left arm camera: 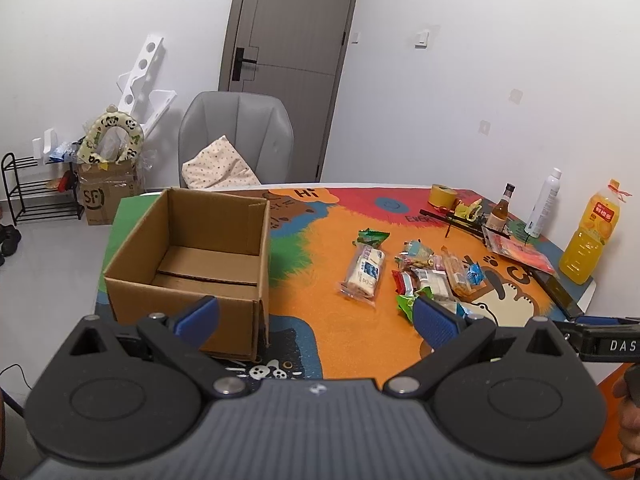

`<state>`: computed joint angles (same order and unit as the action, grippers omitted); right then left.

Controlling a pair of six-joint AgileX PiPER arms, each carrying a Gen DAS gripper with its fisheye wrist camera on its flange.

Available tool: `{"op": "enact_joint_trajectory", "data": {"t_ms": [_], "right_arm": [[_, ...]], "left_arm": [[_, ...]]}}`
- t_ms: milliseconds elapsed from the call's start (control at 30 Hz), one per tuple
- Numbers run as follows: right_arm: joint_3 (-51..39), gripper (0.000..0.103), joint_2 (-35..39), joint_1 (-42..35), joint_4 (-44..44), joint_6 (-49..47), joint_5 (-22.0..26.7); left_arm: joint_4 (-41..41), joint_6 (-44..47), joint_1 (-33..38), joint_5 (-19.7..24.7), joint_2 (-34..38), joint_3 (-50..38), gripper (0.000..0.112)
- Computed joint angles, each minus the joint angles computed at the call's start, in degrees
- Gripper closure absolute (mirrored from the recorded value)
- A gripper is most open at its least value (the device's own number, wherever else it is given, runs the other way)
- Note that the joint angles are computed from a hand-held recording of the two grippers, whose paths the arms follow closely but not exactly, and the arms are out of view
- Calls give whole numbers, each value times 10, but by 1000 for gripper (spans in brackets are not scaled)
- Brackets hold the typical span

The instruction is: Organize snacks

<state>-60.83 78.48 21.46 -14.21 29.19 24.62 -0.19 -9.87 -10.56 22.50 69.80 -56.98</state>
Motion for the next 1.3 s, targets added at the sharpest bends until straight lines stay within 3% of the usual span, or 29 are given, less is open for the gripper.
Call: {"op": "enact_joint_trajectory", "data": {"t_ms": [267,600,733,1067,1300], "right_arm": [[0,0,40,-45,88,-106,-36],[-19,0,91,-88,184,-211,-72],[-30,1,112,-104,265,-298,-84],[-79,24,189,-136,411,-449,-61],[-112,29,234,-154,443,-482,-40]], "left_arm": [[-71,54,-1,-42,58,-12,10],[-104,77,-12,-52,142,-72,10],[-104,79,-23,-54,176,-94,10],[-141,114,-41,-65,255,-151,13],[-168,141,-48,-38,320,-211,21]]}}
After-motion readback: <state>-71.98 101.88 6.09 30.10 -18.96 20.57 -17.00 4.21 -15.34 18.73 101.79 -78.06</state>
